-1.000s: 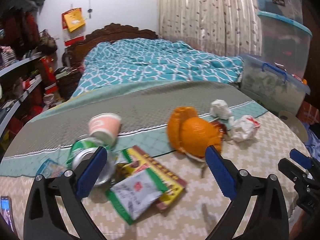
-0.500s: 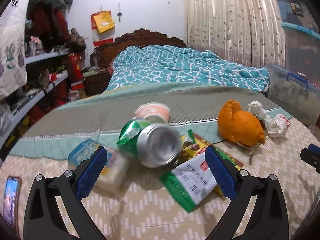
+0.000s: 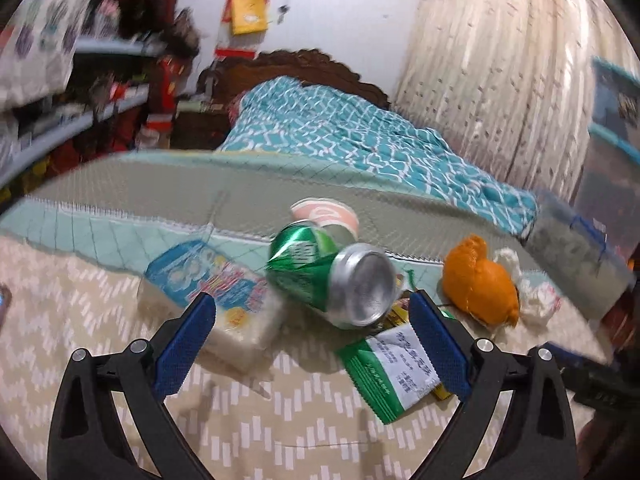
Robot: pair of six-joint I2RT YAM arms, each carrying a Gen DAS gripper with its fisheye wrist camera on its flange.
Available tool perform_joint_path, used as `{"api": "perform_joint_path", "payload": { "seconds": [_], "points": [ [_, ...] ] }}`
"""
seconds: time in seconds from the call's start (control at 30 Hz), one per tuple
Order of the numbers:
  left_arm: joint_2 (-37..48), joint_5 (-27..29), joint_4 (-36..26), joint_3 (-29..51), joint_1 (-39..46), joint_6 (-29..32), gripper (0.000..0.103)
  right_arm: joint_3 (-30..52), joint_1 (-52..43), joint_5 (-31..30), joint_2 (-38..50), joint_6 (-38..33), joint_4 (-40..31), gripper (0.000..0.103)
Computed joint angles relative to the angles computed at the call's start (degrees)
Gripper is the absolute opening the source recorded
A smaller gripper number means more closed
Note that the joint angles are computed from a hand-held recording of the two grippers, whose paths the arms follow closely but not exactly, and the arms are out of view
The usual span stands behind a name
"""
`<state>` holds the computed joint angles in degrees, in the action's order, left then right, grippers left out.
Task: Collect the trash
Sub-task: 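Grasp the green snack bag with the right tool while the left tool grasps the tissue pack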
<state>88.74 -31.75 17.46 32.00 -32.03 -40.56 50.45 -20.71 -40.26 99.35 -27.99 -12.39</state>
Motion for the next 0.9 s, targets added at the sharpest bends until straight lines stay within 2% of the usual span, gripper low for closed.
{"api": "perform_joint_path", "payload": {
  "seconds": [0.07, 0.13, 0.2, 0.27, 0.33, 0.37, 0.43, 0.5, 0.6, 0.73, 0.9],
  "points": [
    [-0.6, 4.5, 1.8, -1.8, 3.2, -2.2, 0.086, 0.9, 3.0, -0.2, 0.2, 1.2, -0.7, 0.072],
    [-1.0, 9.9, 3.7, -3.7, 7.1, -4.9, 0.086, 2.4, 6.3, -0.6, 1.2, 2.4, -1.3, 0.072],
    [-1.6, 12.0, 6.0, -5.4, 8.8, -6.3, 0.086, 3.5, 9.1, 0.2, 2.5, 3.5, -1.6, 0.071],
    [-2.2, 11.7, 6.8, -6.2, 8.6, -6.5, 0.086, 5.0, 11.7, 0.8, 4.3, 3.6, -3.2, 0.064],
    [-2.0, 10.7, 6.5, -5.8, 7.6, -6.1, 0.086, 5.4, 13.2, 1.2, 5.1, 2.2, -4.2, 0.041],
    [-2.0, 9.9, 6.3, -5.7, 6.9, -5.6, 0.086, 3.8, 13.9, 1.9, 4.1, 1.4, -2.5, 0.036],
    [-2.1, 8.2, 6.1, -5.5, 5.4, -4.5, 0.086, 3.5, 13.0, 0.4, 3.7, 0.1, -4.5, 0.018],
    [-2.0, 6.6, 5.7, -5.0, 4.2, -3.6, 0.086, 1.8, 10.3, -1.6, 2.2, -0.7, -4.2, 0.013],
    [-1.2, 4.6, 4.2, -3.1, 2.6, -1.8, 0.086, -0.7, 4.6, -4.6, -0.5, -3.4, -4.7, 0.012],
    [-0.3, 1.7, 1.9, -0.7, -0.2, 0.9, 0.086, 0.9, -5.3, -7.3, 0.2, -8.3, -10.0, 0.012],
    [-3.0, 2.8, -1.8, -0.9, 1.7, 3.3, 0.086, 4.8, -15.5, -7.7, 4.3, -9.5, -12.1, 0.012]
  ]
}}
